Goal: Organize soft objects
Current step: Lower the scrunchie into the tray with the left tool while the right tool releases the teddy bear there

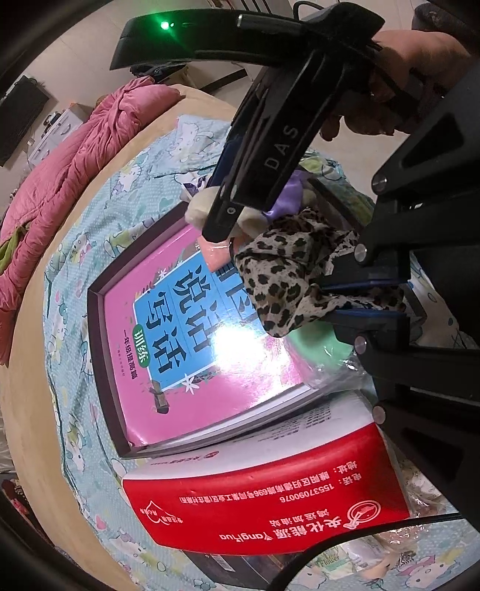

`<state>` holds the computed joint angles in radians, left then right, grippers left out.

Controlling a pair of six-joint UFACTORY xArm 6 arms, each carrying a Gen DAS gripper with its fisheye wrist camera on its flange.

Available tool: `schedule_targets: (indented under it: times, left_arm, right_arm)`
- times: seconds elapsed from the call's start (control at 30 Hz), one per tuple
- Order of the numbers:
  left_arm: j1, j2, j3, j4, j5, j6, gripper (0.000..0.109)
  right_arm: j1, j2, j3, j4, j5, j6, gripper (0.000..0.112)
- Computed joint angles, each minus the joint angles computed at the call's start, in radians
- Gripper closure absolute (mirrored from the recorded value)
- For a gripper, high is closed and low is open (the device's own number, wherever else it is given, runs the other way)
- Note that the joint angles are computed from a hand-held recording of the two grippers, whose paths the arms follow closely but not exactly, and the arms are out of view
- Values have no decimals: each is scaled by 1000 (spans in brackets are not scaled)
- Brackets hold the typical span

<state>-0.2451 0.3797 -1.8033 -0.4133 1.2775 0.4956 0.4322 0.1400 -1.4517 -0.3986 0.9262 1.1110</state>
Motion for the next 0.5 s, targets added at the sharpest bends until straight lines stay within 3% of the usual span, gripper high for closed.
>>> schedule_targets:
  times: [0.3, 0.5]
  left_arm:
    - [4, 18, -26, -10, 15, -10, 97]
    - [6, 19, -38, -12, 15, -16, 83]
  right_arm:
    - [-1, -48, 26, -30, -11, 49, 39]
    - [4, -85, 42, -59, 15, 83, 38]
